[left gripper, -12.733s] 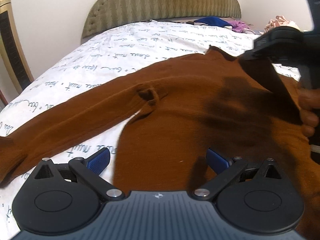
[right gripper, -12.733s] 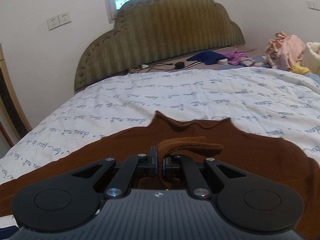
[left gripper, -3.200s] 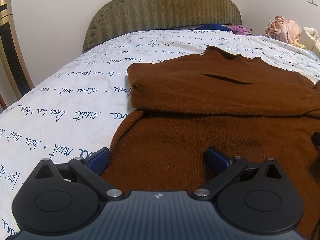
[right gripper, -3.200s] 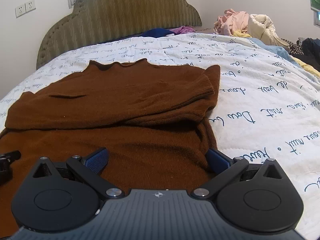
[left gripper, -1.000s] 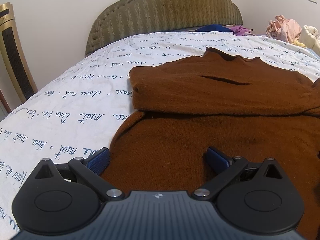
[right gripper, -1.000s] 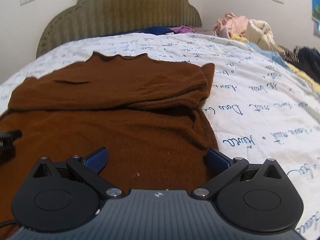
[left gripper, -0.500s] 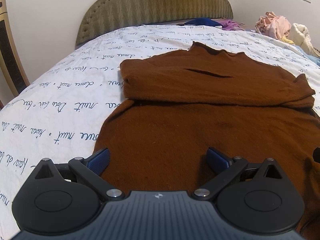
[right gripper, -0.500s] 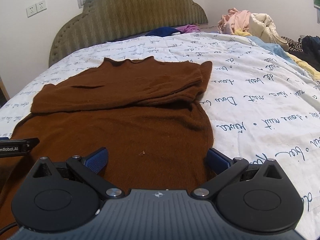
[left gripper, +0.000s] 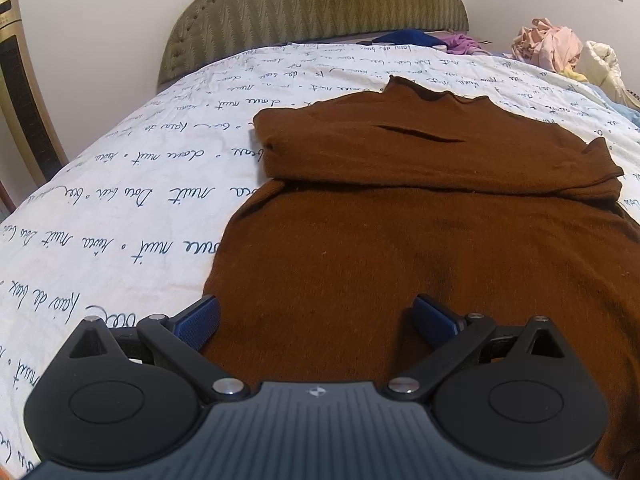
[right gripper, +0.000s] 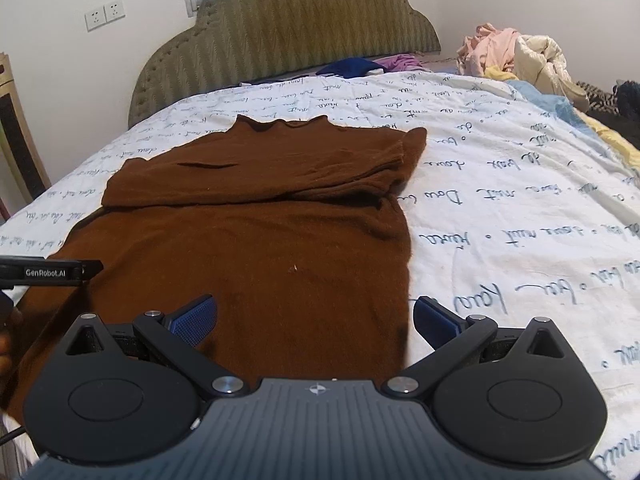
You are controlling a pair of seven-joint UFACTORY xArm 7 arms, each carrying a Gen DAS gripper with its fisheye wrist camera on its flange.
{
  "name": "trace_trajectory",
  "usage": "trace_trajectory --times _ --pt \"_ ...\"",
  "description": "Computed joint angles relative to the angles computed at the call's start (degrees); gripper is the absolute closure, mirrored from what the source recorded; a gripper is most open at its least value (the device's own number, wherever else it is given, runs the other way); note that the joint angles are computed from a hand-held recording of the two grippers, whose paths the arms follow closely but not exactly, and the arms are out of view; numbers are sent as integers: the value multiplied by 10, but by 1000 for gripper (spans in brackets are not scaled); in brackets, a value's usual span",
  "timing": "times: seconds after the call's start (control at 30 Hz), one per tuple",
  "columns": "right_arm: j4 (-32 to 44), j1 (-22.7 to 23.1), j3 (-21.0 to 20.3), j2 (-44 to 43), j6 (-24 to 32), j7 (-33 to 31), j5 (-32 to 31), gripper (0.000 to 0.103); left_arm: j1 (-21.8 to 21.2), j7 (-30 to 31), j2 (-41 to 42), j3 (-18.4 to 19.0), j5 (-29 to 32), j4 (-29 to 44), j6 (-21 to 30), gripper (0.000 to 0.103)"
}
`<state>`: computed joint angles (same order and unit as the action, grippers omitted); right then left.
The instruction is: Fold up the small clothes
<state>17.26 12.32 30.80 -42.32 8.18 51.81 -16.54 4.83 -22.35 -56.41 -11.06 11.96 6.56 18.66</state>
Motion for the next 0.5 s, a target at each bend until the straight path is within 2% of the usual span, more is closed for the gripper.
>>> trace_trajectory --times 0.23,0.5 --pt "-21 53 -31 -37 23 -18 13 0 -14 10 -30 11 -4 -7 34 0" --pt "-34 89 -51 -62 41 -33 30 1 -37 37 -71 34 -17 -16 80 0"
